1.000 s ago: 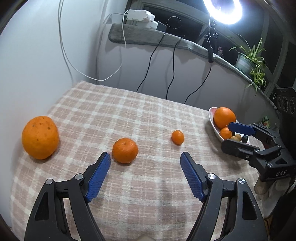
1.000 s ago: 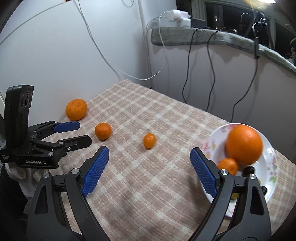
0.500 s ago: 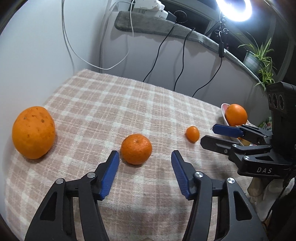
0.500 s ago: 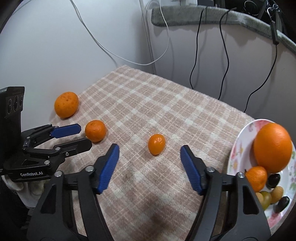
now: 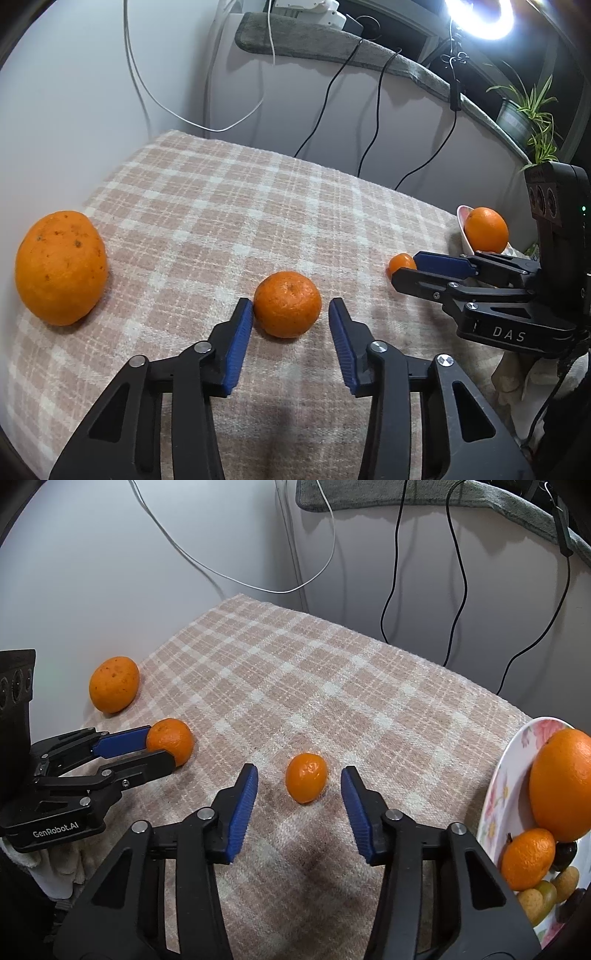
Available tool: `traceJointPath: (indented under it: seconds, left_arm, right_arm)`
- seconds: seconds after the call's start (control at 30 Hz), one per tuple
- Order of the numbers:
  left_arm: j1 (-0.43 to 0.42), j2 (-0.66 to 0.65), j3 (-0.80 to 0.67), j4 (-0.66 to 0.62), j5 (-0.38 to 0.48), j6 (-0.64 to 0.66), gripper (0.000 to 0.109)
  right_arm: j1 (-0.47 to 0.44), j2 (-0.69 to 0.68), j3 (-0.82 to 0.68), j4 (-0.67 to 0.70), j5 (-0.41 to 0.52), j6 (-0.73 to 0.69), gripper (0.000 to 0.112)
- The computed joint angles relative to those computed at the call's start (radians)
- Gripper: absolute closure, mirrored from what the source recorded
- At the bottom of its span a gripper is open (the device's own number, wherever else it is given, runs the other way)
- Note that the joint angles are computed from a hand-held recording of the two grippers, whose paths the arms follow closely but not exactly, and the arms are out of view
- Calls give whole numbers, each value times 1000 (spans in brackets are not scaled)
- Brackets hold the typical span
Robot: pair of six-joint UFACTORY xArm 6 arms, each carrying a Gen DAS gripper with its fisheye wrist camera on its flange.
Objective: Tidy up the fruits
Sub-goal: 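Grasp a small tangerine with the right gripper while the left gripper grasps a tangerine, then carry the small tangerine with the right gripper while the left gripper carries the tangerine to the plate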
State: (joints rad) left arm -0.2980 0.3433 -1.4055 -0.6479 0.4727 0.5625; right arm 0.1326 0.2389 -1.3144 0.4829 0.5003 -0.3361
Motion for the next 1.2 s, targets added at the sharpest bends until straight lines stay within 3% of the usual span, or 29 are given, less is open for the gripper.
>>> traceJointPath:
  seconds: [0.23, 0.47, 1.2]
  left_arm:
    - [1, 0, 1, -2, -3, 4, 73]
    - [0, -1, 4, -5, -8, 5, 73]
    - [-25, -54, 41, -88, -25, 75, 74]
  right_arm:
    - [3, 24, -25, -27, 15, 20, 71]
    - [3, 38, -36, -50, 9, 32, 87]
    - [-4, -84, 71, 39, -42, -47, 88]
